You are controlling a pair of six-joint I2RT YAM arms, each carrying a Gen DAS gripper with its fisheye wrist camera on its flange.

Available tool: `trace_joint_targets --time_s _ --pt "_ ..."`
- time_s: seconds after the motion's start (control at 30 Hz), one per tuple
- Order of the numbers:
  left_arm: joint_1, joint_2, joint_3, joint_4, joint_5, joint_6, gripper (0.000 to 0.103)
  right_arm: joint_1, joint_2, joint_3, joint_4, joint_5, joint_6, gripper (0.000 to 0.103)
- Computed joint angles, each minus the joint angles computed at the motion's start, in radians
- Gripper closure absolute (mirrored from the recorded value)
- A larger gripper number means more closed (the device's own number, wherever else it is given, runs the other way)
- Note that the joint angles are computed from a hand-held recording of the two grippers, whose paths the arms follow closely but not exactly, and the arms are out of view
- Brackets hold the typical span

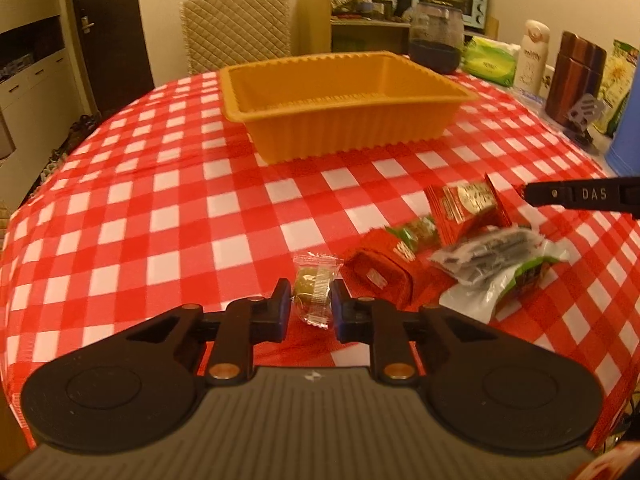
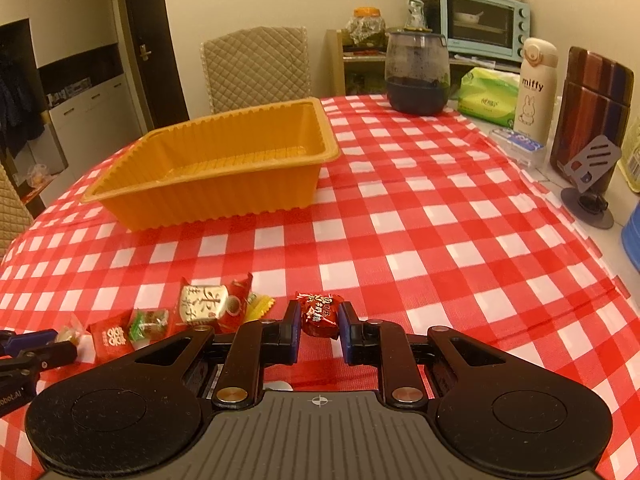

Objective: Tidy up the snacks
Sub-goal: 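Grasp a red candy with the right gripper while the left gripper grasps a clear-wrapped candy, then carry both held candies over the orange tray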

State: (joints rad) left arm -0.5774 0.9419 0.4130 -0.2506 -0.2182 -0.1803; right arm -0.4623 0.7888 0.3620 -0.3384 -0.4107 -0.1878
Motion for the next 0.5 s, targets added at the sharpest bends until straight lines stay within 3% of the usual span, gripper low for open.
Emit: trace_joint_targets --time_s 0.2,0.5 --pt "0.008 -0.049 0.040 -0.036 -0.003 -0.023 0.084 0.036 -0.050 0.018 -0.017 0.005 0.027 0.083" --pt "-0.018 -0.002 0.160 -0.041 0.013 -0.042 0.084 0.113 -0.086 0.068 -0.025 0.002 0.060 0.083"
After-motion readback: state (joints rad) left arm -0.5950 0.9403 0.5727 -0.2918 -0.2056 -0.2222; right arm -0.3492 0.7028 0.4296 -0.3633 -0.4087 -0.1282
